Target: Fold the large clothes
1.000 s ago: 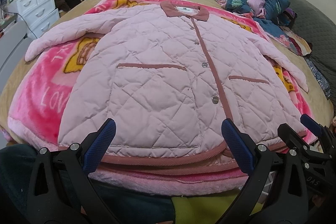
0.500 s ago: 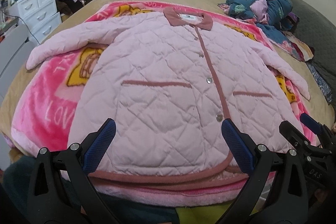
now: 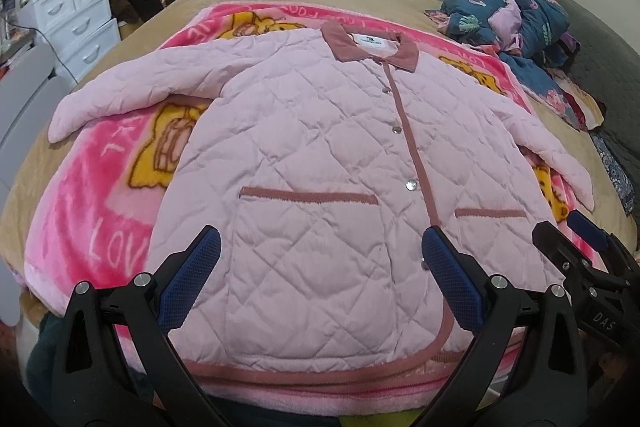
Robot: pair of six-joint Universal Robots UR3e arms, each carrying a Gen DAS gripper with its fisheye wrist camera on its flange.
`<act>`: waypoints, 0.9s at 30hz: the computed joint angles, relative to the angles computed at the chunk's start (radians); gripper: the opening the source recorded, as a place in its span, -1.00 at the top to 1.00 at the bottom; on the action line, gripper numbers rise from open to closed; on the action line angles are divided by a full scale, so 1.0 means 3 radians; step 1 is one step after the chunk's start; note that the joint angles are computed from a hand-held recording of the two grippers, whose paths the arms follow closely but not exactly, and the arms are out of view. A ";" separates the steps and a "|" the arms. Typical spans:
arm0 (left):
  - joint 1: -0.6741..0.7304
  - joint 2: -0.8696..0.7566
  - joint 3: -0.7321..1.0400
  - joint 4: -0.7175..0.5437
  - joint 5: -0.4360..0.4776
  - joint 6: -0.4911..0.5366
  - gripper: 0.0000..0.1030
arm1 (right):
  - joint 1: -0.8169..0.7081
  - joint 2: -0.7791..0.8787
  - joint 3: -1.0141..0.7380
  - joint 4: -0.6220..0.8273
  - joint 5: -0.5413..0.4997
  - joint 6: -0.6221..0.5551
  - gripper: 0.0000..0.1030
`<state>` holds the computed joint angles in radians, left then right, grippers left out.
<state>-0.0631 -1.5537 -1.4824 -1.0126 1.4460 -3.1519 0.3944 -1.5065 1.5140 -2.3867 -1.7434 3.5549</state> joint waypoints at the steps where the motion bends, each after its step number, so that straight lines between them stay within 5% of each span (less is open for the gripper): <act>1: 0.0001 -0.0046 0.0085 -0.0043 0.0001 -0.0008 -0.83 | -0.0018 0.0029 -0.0053 0.0021 0.0017 -0.0016 -0.92; 14: -0.0185 -0.0879 0.1666 -0.0723 0.0053 -0.0262 -0.83 | -0.0406 0.0129 -0.0386 0.0053 0.0451 -0.0256 -0.92; 27: -0.0411 -0.2062 0.3370 -0.1261 0.0156 -0.0266 -0.83 | -0.0735 0.0344 -0.0677 0.0095 0.0493 -0.0252 -0.92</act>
